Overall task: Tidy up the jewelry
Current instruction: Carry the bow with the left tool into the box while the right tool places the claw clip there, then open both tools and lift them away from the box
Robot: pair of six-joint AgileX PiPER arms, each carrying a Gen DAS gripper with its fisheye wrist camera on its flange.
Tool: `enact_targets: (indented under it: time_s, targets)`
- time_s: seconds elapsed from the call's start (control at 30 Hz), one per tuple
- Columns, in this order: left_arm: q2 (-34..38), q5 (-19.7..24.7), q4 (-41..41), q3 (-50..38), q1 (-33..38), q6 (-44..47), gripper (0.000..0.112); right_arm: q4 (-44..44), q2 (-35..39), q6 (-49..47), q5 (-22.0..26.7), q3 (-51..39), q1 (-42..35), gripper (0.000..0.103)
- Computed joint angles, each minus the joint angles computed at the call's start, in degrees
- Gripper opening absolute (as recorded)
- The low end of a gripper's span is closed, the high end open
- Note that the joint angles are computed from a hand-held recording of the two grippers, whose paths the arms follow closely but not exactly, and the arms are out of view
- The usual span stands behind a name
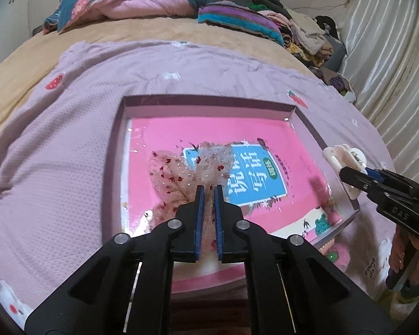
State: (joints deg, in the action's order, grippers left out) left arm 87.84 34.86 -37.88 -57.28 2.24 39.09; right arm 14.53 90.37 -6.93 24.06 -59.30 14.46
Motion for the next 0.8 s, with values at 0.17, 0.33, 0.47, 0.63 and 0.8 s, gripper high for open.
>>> enact_targets:
  time_s: [0.17, 0.33, 0.47, 0.63, 0.8]
  targets:
    - [-0.11, 0.22, -1.85, 1.38, 0.59, 1.67, 0.024, 1.3, 1.1, 0.07, -0.99, 1.37, -0.94, 0.028]
    - [-1.93, 0.58, -4.04, 3.76, 2.37, 4.57, 0.04, -0.18, 1.95, 2.94, -2.28, 2.27, -0.24, 0.03]
    - [-4.03, 2.18, -5.85, 4.45, 4.82, 6.0, 0.059, -2.91, -0.12, 6.69, -4.81, 4.77, 0.73, 0.06]
    - [-7.53, 5.15, -8.87, 5.34, 8.41, 7.57, 0.087, -8.69, -5.11, 12.7, -6.51, 8.25, 1.87, 0.07]
    - [-10.93, 6.69, -9.29, 5.68, 9.85, 7.0, 0.094, -12.06, -11.12, 15.9, -6.21, 11.24, 2.7, 0.079]
